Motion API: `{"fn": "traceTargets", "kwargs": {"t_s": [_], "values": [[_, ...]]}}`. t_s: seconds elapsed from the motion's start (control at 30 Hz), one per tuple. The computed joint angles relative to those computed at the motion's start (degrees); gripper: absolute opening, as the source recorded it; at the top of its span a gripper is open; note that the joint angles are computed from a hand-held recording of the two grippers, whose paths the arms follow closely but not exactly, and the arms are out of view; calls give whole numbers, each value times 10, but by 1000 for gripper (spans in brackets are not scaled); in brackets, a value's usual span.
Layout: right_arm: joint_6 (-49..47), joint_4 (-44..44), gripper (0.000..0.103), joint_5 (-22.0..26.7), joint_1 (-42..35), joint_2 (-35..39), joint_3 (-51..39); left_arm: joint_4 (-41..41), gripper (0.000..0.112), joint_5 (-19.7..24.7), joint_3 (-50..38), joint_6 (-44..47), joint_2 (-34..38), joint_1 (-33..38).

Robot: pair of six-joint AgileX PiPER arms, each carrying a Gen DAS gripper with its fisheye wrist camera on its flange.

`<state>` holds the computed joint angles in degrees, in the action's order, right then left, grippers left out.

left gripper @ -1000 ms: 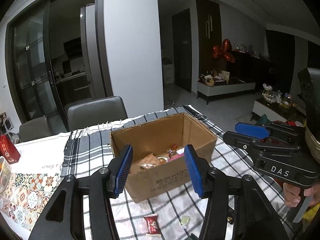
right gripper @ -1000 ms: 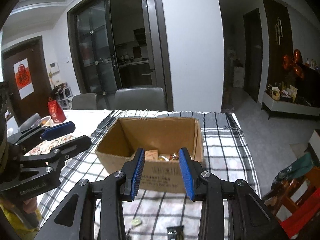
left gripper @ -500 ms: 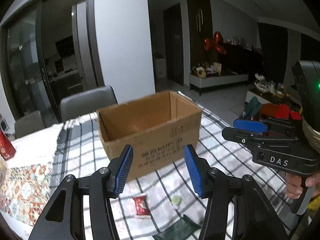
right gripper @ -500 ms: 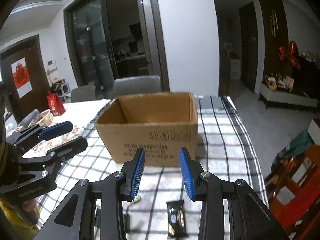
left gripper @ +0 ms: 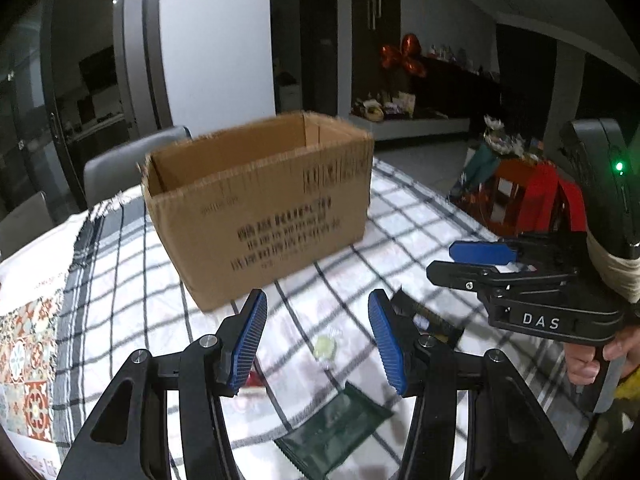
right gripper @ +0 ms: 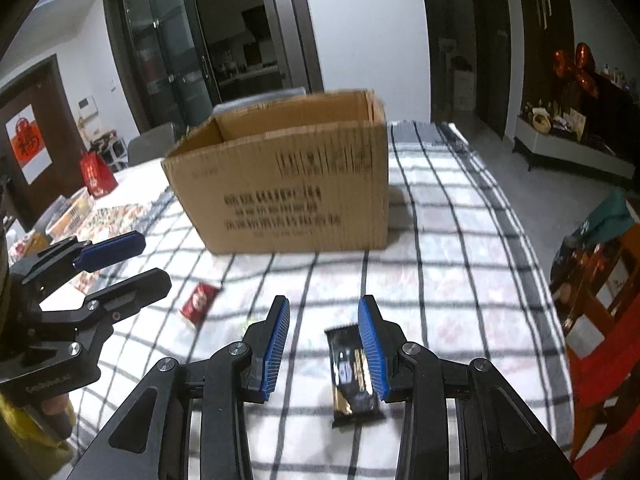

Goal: Organize snacks
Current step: 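Grasp the pale green candy with the left tool while the right tool grasps the black Cheese Cracker packet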

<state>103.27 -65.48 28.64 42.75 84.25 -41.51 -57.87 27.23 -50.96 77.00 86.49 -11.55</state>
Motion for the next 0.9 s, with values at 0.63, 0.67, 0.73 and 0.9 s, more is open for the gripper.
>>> {"fn": "traceTargets", "kwargs": {"t_s": [0.63, 0.67, 0.73, 0.9], "values": [[15, 26, 37, -87, -38, 74, 24, 87, 41, 30, -61, -45, 142, -20], [15, 27, 37, -91, -40, 77, 24, 89, 41, 32, -65, -47, 147, -21], [10, 30, 37, -98, -44, 83, 23, 96, 40, 36, -74, -53, 157, -24], [4, 33, 37, -94, -48, 94, 20, 121, 35, 34, -92, -78, 183, -32]]}}
